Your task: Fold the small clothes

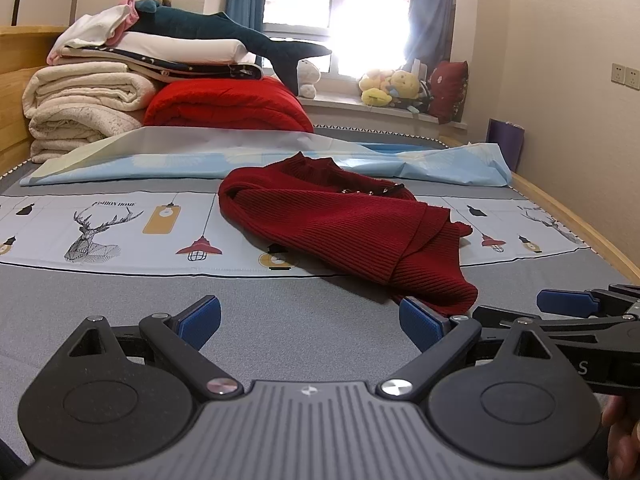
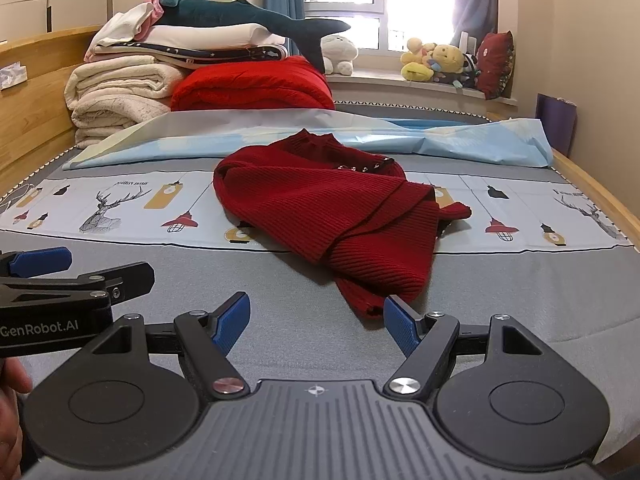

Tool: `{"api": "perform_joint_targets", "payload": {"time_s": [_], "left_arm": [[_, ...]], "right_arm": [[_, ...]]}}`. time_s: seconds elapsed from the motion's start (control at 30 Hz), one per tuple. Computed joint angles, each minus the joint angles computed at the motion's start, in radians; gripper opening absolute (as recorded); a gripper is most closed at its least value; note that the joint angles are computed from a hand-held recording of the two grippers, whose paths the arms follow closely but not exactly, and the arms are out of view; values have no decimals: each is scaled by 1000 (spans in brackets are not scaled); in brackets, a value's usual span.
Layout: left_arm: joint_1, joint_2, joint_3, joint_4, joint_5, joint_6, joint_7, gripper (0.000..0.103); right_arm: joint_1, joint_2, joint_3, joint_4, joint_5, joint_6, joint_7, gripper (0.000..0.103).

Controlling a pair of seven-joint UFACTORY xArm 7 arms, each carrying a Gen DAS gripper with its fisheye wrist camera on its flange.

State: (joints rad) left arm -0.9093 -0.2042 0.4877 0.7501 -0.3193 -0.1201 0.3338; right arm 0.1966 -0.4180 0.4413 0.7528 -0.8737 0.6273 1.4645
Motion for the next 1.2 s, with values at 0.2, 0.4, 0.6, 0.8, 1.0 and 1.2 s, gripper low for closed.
{"api": "perform_joint_targets", "payload": {"time_s": [0.2, 0.4, 0.6, 0.8, 1.0, 1.2], "left_arm": [[8, 2, -8, 2, 2, 1, -5, 98], [15, 4, -15, 2, 4, -2, -8, 98], [18, 2, -19, 1, 19, -9, -19, 98], [56, -4, -54, -29, 77, -63, -68, 93], [52, -2, -32, -38, 166, -83, -119, 63], [-32, 12, 81, -17, 241, -19, -134, 27]], "right_arm": [[2, 1, -1, 1, 1, 1, -1, 75], [3, 1, -1, 0, -1, 1, 1, 75], [3, 2, -1, 1, -2, 2, 3, 75], [4, 2, 0, 2, -2, 5, 7, 75], [-6, -17, -20, 7, -10, -15, 1, 75], [-112, -78, -80, 20, -139, -150, -154, 74]]}}
